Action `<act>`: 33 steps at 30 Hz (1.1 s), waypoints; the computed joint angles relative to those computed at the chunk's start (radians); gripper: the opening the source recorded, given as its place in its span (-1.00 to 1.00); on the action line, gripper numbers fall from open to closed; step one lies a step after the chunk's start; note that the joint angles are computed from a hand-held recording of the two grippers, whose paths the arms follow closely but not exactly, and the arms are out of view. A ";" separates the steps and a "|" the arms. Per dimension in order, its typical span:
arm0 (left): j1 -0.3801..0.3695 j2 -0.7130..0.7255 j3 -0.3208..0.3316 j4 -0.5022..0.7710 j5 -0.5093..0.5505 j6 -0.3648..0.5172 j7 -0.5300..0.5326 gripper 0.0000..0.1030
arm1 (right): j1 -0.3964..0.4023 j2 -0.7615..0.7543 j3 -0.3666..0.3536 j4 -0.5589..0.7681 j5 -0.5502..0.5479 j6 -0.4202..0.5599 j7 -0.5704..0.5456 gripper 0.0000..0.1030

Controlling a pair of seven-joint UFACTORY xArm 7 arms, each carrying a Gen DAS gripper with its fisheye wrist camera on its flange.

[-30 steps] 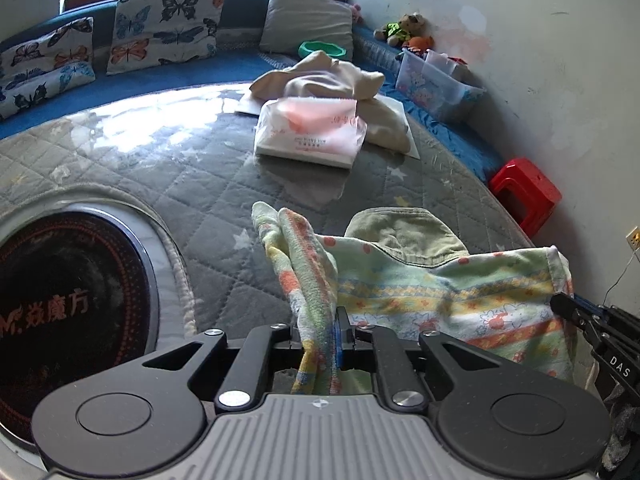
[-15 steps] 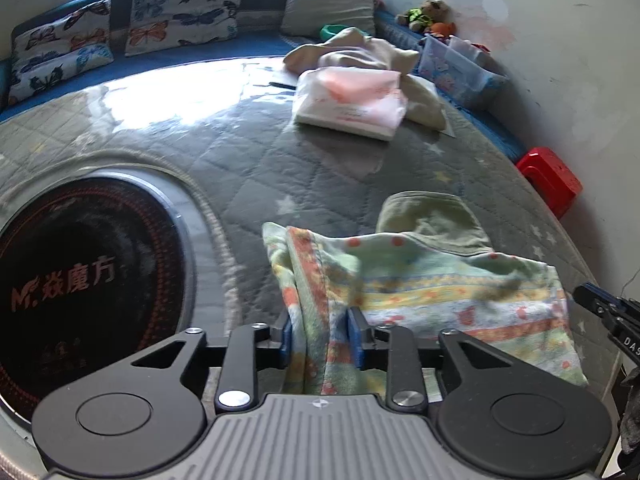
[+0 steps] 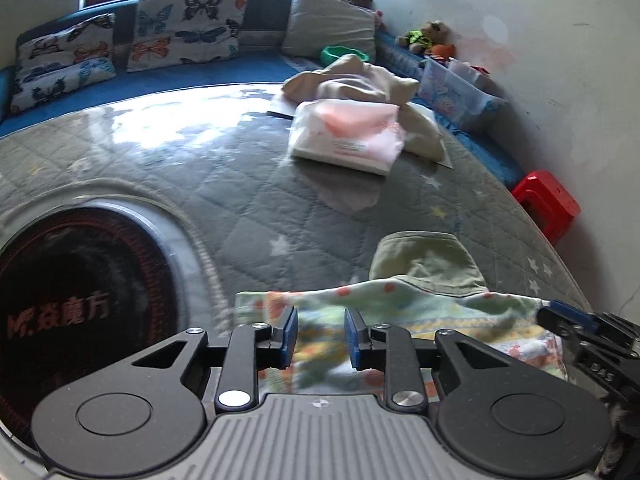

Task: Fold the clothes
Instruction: 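Lower the folded edge onto the bundle with both grippers, then open both grippers and release the folded shirt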

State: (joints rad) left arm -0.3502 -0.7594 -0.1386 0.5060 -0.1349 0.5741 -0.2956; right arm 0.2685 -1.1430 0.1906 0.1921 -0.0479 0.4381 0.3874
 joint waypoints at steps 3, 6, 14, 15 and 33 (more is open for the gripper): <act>0.002 0.035 0.002 0.005 -0.001 -0.008 0.000 -0.47 | 0.005 0.070 0.004 0.010 0.003 -0.042 0.002 -0.47; 0.016 0.058 0.006 0.003 0.004 -0.005 -0.004 -0.47 | 0.003 0.106 0.003 0.015 0.002 -0.057 0.003 -0.39; -0.027 0.072 0.026 0.021 -0.041 -0.036 0.019 -0.46 | 0.003 0.123 -0.006 0.024 0.003 -0.064 0.004 -0.30; -0.035 0.087 0.023 0.030 -0.047 -0.046 0.024 -0.45 | 0.006 0.130 -0.006 0.028 0.003 -0.072 0.002 -0.28; -0.043 0.165 -0.001 0.067 -0.032 -0.068 0.007 -0.42 | 0.071 0.186 -0.002 0.059 0.004 -0.091 -0.017 -0.13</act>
State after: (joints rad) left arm -0.3934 -0.5948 -0.1394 0.5726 -0.1665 0.5058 -0.2886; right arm 0.3399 -0.9566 0.1887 0.2509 -0.0444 0.3467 0.3700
